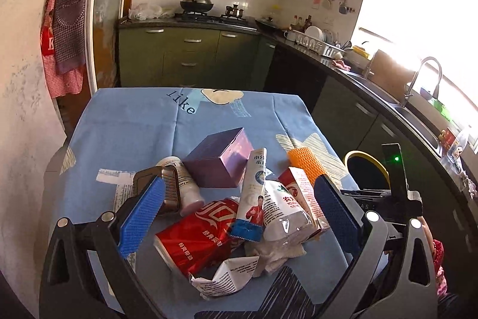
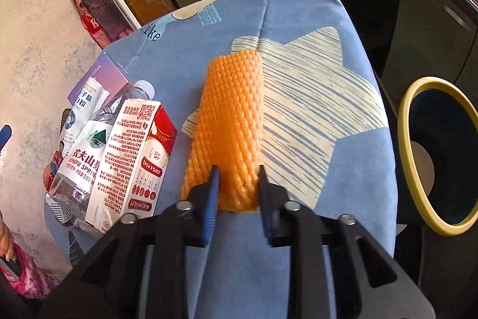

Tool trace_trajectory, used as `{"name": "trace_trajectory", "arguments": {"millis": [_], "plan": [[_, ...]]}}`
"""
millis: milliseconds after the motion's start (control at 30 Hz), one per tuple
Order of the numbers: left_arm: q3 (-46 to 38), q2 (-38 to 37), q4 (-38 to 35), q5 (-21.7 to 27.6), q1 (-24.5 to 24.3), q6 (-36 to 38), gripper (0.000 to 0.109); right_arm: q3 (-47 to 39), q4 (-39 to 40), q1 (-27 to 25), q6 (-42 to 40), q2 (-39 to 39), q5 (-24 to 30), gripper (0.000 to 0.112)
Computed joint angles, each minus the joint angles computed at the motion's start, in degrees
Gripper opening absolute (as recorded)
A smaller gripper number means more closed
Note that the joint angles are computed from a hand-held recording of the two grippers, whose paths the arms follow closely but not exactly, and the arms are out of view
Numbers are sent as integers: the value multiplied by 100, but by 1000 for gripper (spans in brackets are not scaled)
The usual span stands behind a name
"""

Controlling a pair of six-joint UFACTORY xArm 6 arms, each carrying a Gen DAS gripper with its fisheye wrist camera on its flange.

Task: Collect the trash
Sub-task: 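Return the right gripper to the table and grasp the orange foam net, then carry the orange foam net over the bin and open the right gripper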

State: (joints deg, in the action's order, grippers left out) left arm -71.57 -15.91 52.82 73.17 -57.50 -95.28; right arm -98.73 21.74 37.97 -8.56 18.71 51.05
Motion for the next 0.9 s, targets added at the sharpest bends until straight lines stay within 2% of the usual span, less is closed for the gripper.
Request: {"name": "trace_trajectory", "arguments": {"millis": [33,267,467,600,767,900], "plan": [[58,-33,8,-32,0,-40,98,65,32,0,-4,-52,-83,13],[-8,34,-27,-100,34,36,98,649,-17,-168,59,-697,-594,12],[-139,180,-72,-114,43,141,98,1164,-850,-785,892,-1184,-1040,12],[-244,346,-219,-276,132,299,98,1268,-2013,-1277,1824,-1158,-992,12],[-421,540,-299,-372,207,465,98,1109,-2625,-1678,2352,-844,-803,12],[-519,649,-357,-423,263,559,98,596,-2897,-1840,2554,-307,-512,12]]}}
